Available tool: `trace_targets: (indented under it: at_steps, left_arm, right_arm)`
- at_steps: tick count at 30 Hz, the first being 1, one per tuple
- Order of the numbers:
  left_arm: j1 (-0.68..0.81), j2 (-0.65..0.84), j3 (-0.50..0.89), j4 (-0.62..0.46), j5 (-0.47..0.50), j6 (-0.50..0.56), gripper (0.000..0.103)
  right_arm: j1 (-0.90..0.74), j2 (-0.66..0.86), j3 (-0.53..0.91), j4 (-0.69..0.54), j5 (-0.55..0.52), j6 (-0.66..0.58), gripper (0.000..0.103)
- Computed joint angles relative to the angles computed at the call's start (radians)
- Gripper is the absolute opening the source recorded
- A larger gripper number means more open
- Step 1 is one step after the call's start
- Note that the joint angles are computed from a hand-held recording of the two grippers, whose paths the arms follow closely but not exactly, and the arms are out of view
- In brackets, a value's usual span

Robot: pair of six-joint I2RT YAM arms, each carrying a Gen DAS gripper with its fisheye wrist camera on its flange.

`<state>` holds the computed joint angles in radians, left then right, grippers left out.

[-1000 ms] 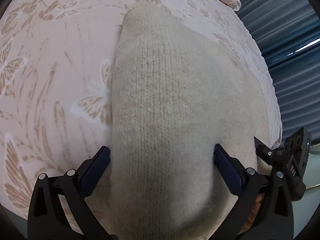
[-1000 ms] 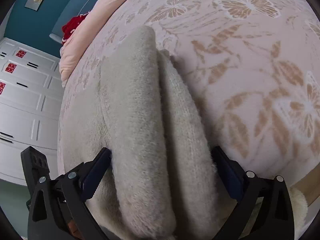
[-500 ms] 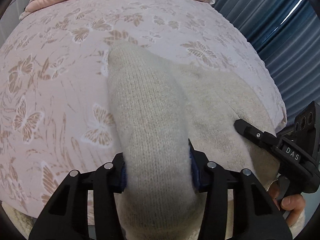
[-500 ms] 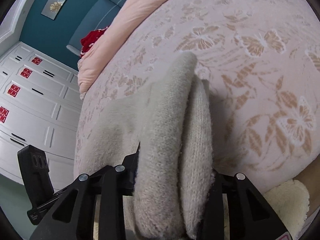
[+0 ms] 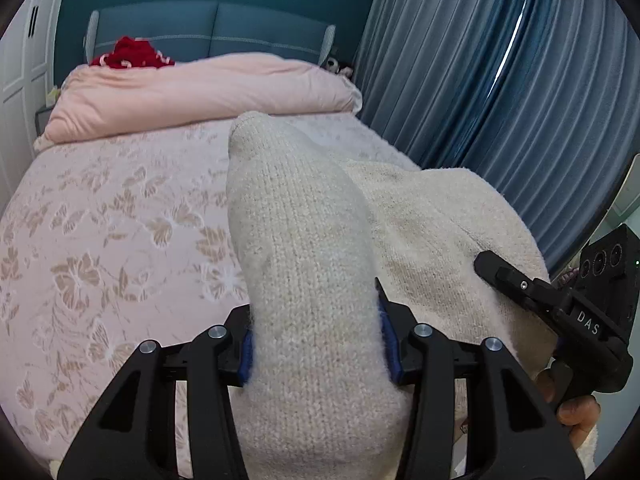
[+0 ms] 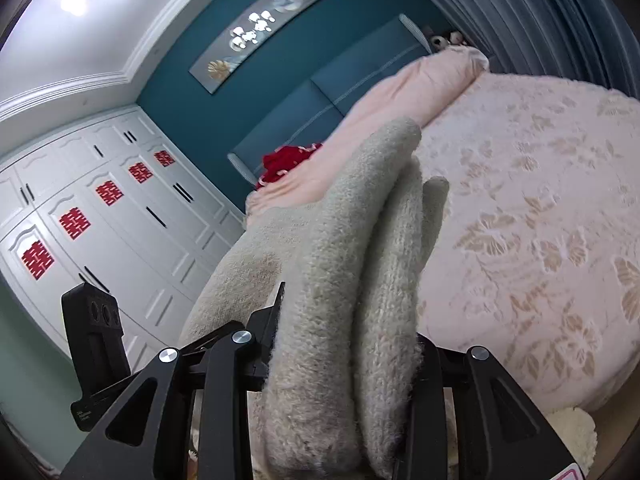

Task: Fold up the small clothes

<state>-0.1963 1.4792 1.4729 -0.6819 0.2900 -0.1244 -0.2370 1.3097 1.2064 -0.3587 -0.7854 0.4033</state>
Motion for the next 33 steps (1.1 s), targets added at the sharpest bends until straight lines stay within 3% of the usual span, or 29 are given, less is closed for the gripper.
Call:
trace_targets:
  at_steps: [8, 19, 24, 26, 28, 30, 32, 33]
  left_arm:
    - [0.148, -0.127, 0.168, -0.017, 0.110, 0.073, 0.046]
    - [0.602, -0.092, 0.317, -0.037, 0.451, 0.166, 0.047]
    - [0.707, -0.008, 0.139, 0.036, 0.500, 0.241, 0.056]
    - [0.738, 0.053, -0.010, 0.107, 0.518, 0.258, 0.062]
    - [0.747, 0.155, -0.147, 0.176, 0.451, 0.292, 0.075]
    - [0.757, 0.249, -0.261, 0.229, 0.316, 0.300, 0.074]
    - [0.806, 0.303, -0.312, 0.231, 0.312, 0.293, 0.072]
    - [0.837, 0.303, -0.332, 0.242, 0.348, 0.275, 0.073]
  right_arm:
    - [0.143, -0.049, 0.188, 0.086, 0.052, 0.051, 0.032]
    - [0.448, 0.101, 0.323, 0.200, 0.179, 0.098, 0.032]
    - [0.567, 0.235, 0.222, 0.161, 0.328, 0.050, 0.035]
    - [0.603, 0.337, 0.147, 0.157, 0.379, 0.023, 0.043]
    - [0.618, 0.464, 0.084, 0.115, 0.452, -0.005, 0.047]
    - [0.616, 0.527, 0.021, 0.085, 0.496, -0.003, 0.047]
    - [0.600, 0.497, -0.064, 0.140, 0.490, 0.009, 0.047]
    - [0.593, 0.488, -0.077, 0.157, 0.488, 0.004, 0.057]
